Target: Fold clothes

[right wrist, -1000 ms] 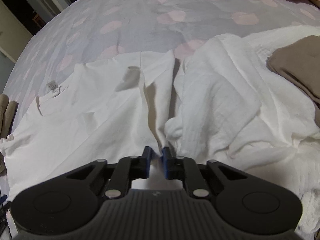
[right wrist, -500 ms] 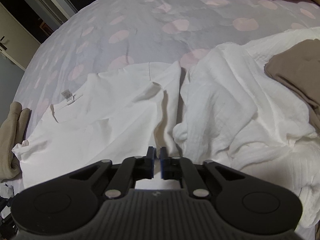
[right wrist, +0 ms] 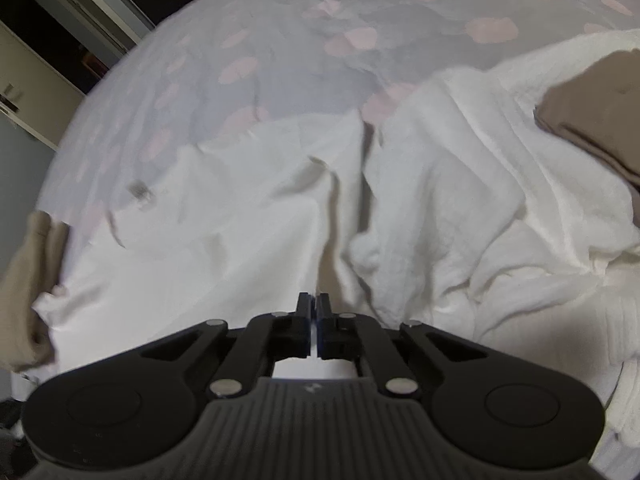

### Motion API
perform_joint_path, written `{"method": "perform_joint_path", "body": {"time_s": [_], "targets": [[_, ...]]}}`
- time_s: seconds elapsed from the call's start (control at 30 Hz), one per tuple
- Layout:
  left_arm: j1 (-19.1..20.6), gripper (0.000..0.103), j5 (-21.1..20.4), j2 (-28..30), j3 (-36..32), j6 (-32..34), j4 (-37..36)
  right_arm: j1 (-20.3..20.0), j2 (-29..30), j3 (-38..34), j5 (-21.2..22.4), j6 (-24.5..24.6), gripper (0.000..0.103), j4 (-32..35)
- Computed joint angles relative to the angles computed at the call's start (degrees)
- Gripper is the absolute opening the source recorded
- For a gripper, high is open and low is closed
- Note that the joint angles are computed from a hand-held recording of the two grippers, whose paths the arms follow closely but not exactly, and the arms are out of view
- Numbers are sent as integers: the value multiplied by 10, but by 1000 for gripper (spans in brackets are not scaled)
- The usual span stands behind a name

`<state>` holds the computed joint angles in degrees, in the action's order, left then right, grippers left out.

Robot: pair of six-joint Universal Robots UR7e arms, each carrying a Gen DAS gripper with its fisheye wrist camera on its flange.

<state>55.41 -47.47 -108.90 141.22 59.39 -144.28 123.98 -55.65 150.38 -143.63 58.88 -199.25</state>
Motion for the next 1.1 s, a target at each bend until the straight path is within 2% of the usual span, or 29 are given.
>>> {"method": "perform_joint_path", "body": {"time_s": [0.1, 0.2, 0.37, 0.43, 0.5, 0.53, 0.6, 0.63, 0.73, 0.83, 0.9, 0.97, 1.03, 1.1], "targets": [[1, 1, 14, -7, 0, -4, -4, 31, -31, 4, -2, -3, 2, -16], [16, 1, 12, -13, 3, 32, -11, 38, -81, 11, 0, 26, 2, 81], [17, 1, 32, -9, 27, 71, -25, -8, -21, 38, 35, 35, 2, 48], [19, 2, 35, -5, 21, 59, -7, -15, 22, 43, 29, 18, 2, -1], [22, 4, 49, 1, 1, 23, 52, -14, 23, 41, 26, 15, 3, 4], [25, 4, 52, 2, -11, 6, 79, -10, 9, 37, 21, 18, 7, 35], [35, 7, 47, 5, -38, -19, 123, 4, -19, 27, 6, 31, 8, 103], [41, 8, 36, 6, -53, -34, 142, 11, -32, 22, -3, 36, 13, 133], [54, 12, -11, 13, -104, -94, 182, 25, -49, 19, -13, 38, 17, 153], [63, 20, -62, 34, -144, -162, 180, 33, -56, 13, -18, 38, 20, 165], [67, 37, -91, 61, -166, -213, 161, 35, -55, 7, -19, 30, 21, 167], [64, 41, -99, 86, -181, -255, 143, 36, -54, -1, -25, 22, 21, 176], [60, 42, -90, 123, -200, -275, 129, 34, -47, -11, -28, 7, 22, 168], [56, 47, -77, 161, -222, -289, 119, 34, -43, -16, -28, -3, 22, 158]]}}
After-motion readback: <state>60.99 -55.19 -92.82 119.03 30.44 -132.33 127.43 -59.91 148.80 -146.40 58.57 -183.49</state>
